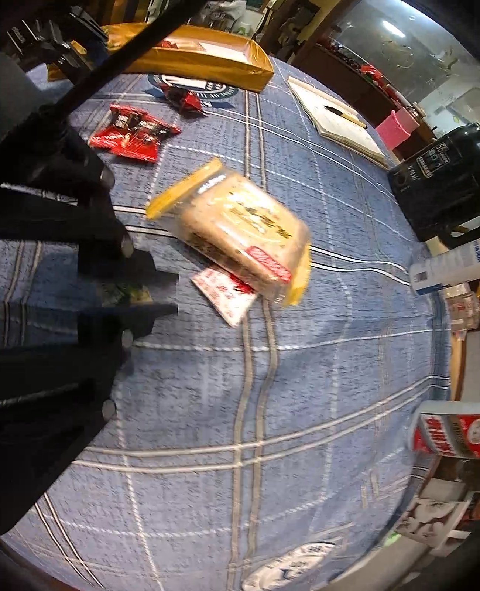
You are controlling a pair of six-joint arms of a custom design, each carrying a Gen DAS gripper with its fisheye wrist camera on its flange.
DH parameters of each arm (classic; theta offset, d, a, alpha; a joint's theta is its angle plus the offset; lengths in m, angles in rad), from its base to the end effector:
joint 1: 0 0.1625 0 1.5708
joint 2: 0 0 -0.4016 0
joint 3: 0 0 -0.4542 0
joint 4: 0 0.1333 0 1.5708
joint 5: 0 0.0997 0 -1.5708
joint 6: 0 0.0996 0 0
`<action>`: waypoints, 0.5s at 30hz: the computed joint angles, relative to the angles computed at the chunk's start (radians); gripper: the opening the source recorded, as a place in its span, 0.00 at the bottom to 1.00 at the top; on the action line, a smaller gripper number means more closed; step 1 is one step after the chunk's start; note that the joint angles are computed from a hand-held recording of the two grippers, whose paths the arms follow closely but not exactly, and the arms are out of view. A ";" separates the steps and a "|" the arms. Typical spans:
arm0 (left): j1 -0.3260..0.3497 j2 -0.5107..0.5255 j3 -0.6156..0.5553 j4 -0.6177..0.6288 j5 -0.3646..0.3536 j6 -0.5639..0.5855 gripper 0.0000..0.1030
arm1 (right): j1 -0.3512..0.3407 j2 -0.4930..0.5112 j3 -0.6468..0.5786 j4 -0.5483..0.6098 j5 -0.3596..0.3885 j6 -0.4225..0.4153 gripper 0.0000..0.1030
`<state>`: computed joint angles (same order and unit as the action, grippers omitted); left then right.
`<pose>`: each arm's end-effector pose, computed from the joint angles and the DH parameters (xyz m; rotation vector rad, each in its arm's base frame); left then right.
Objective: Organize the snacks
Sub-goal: 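Move both grippers back over the remaining snacks on the table, then grasp a red candy with the left gripper while the right gripper grasps the green-wrapped candy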
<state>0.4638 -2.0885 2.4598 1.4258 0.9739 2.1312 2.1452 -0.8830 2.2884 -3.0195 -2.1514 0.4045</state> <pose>-0.0127 -0.2180 0.2888 0.2166 2.5955 -0.5531 0.3013 -0.3207 -0.0541 0.2052 -2.6099 0.4177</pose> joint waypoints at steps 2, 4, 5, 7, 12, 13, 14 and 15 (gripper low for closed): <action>0.045 0.050 -0.019 -0.059 -0.005 0.085 0.57 | 0.001 -0.010 0.012 0.000 0.022 0.001 0.04; 0.101 0.107 -0.040 -0.122 -0.011 0.178 0.57 | 0.002 -0.023 0.027 0.006 0.052 0.005 0.04; 0.131 0.134 -0.053 -0.153 -0.013 0.224 0.57 | 0.004 -0.026 0.033 0.006 0.065 0.006 0.04; 0.177 0.176 -0.071 -0.205 -0.012 0.305 0.57 | 0.012 -0.031 0.046 0.003 0.085 0.010 0.05; 0.225 0.214 -0.089 -0.236 0.099 0.424 0.48 | 0.043 -0.034 0.059 0.025 0.109 0.007 0.06; 0.219 0.206 -0.086 -0.231 0.132 0.428 0.42 | 0.048 -0.035 0.063 0.028 0.113 0.006 0.06; 0.200 0.203 -0.076 -0.218 0.162 0.422 0.41 | 0.051 -0.038 0.067 0.030 0.119 0.006 0.06; 0.164 0.194 -0.059 -0.199 0.182 0.401 0.41 | 0.053 -0.040 0.071 0.032 0.125 0.004 0.06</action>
